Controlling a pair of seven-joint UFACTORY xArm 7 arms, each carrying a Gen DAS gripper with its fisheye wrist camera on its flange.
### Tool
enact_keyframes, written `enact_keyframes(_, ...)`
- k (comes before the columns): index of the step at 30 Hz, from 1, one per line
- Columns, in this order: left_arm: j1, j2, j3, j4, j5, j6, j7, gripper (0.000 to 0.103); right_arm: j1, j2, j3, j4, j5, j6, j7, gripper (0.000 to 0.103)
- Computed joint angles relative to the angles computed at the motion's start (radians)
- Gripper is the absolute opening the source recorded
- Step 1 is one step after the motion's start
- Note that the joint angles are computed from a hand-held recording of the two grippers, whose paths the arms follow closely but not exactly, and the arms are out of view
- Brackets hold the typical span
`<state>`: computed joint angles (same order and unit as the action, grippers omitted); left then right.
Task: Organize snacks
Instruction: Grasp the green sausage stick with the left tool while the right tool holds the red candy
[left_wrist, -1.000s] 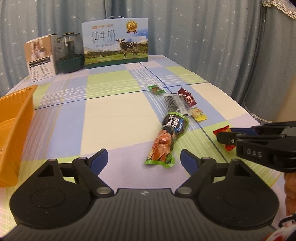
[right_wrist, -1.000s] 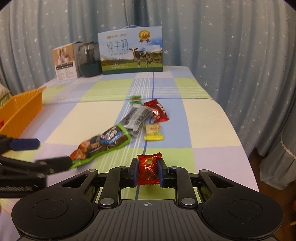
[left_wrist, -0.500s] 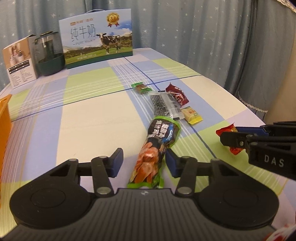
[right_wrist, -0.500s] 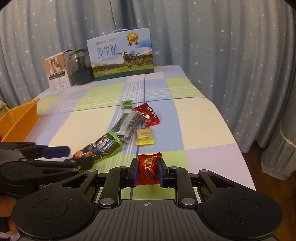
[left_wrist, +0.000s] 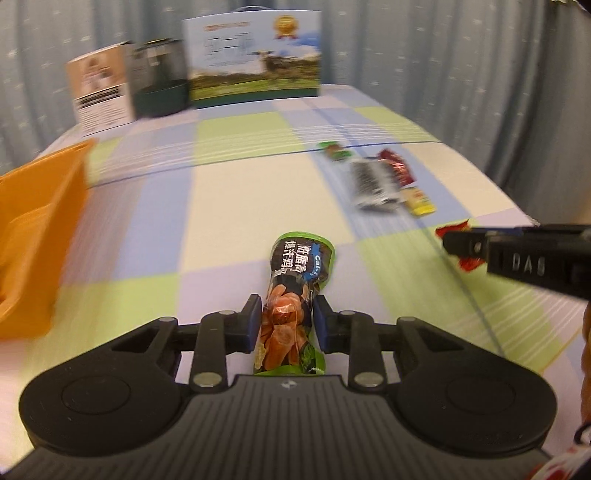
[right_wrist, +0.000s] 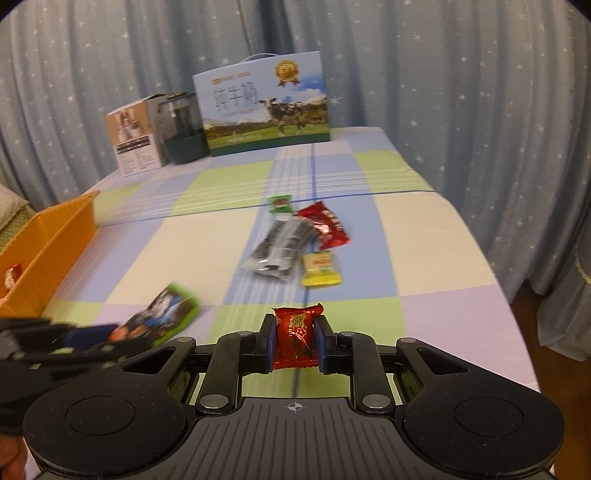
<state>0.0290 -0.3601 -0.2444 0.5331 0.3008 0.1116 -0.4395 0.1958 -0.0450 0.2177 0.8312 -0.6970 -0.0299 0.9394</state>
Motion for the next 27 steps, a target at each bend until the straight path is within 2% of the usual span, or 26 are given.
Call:
enact_keyframes(5, -0.029, -0.104, 0.044, -0.058, -0.046, 0.061, 0.002, 0.027, 0.048, -0.009, -0.008, -0.016, 0.126, -0.008, -0.149, 0.022)
enact_keyframes(8, -0.030, -0.145, 0.043, -0.080, -0.060, 0.085, 0.003, 0.027, 0.076, -0.018, -0.014, -0.037, 0.224, -0.007, -0.262, 0.022)
enact_keyframes(11, -0.015, -0.178, 0.025, -0.097, -0.064, 0.104, -0.017, 0.027, 0.133, -0.038, -0.044, -0.070, 0.360, -0.013, -0.413, 0.022)
enact_keyframes(13, -0.002, -0.199, 0.012, -0.108, -0.062, 0.121, -0.038, 0.027, 0.212, -0.050, -0.095, -0.088, 0.491, -0.015, -0.539, 0.022)
enact_keyframes(15, -0.009, -0.215, 0.015, -0.117, -0.068, 0.139, -0.046, 0.027, 0.205, -0.059, -0.076, -0.093, 0.520, -0.012, -0.570, 0.022)
enact_keyframes(19, -0.003, -0.238, 0.003, -0.135, -0.060, 0.149, -0.073, 0.027, 0.144, -0.086, -0.009, -0.108, 0.526, -0.002, -0.572, 0.022)
enact_keyframes(24, 0.007, -0.233, -0.006, -0.136, -0.042, 0.134, -0.083, 0.027, 0.170, -0.090, -0.021, -0.082, 0.594, 0.025, -0.618, 0.022)
enact_keyframes(26, 0.012, -0.234, -0.008, -0.138, -0.036, 0.123, -0.088, 0.027, 0.162, -0.084, -0.011, -0.072, 0.584, 0.015, -0.636, 0.022)
enact_keyframes(27, 0.015, -0.237, -0.010, -0.141, -0.031, 0.118, -0.087, 0.029, 0.201, -0.079, -0.043, -0.071, 0.626, 0.011, -0.682, 0.022)
